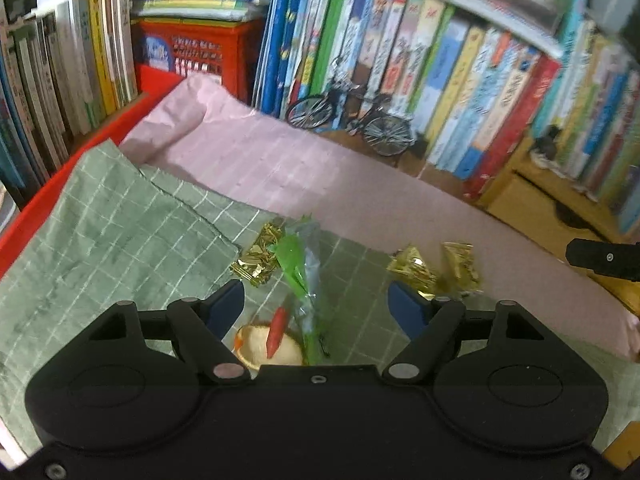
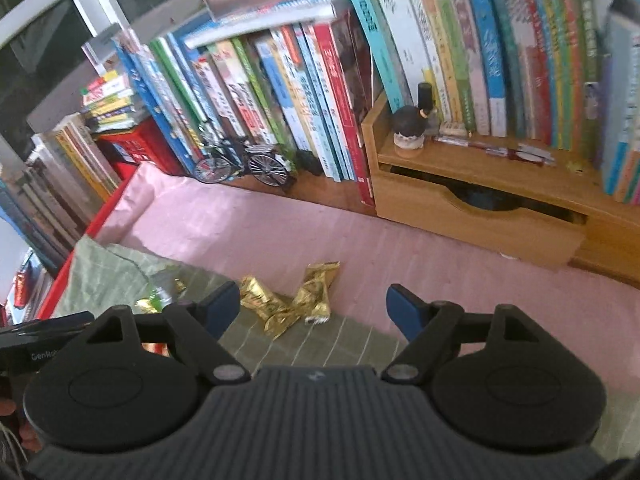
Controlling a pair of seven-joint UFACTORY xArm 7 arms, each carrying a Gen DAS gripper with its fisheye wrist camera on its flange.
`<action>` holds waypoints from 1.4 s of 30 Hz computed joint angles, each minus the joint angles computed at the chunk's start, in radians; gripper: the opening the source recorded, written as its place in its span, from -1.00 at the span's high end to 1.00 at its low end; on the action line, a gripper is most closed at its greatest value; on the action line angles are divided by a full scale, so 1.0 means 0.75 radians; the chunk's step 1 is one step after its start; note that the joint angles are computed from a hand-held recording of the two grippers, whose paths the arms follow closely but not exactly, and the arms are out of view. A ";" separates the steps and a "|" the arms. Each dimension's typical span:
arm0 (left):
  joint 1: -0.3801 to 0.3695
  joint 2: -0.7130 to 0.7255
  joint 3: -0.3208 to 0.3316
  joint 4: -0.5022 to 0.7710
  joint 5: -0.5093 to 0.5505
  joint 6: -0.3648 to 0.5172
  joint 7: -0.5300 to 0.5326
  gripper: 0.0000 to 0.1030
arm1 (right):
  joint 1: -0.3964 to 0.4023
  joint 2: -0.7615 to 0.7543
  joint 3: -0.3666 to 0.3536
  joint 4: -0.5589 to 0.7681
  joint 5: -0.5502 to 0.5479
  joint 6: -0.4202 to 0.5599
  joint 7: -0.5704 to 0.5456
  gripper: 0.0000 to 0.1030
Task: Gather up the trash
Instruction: 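Grasp a gold candy wrapper with the right tool while the left tool grasps the green wrapper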
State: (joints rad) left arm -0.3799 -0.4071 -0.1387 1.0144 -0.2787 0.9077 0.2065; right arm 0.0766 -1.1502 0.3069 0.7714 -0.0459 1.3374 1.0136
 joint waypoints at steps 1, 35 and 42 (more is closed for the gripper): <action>0.002 0.019 -0.009 -0.001 0.006 -0.013 -0.012 -0.50 | 0.005 0.003 -0.020 -0.030 -0.002 -0.025 -0.014 -0.69; -0.060 0.146 -0.063 -0.056 0.091 -0.145 -0.075 0.54 | 0.044 0.278 -0.230 -0.252 0.211 -0.342 -0.123 0.26; -0.072 0.085 -0.061 -0.035 0.078 -0.102 -0.068 0.55 | 0.046 0.223 -0.198 -0.197 0.191 -0.292 -0.075 0.27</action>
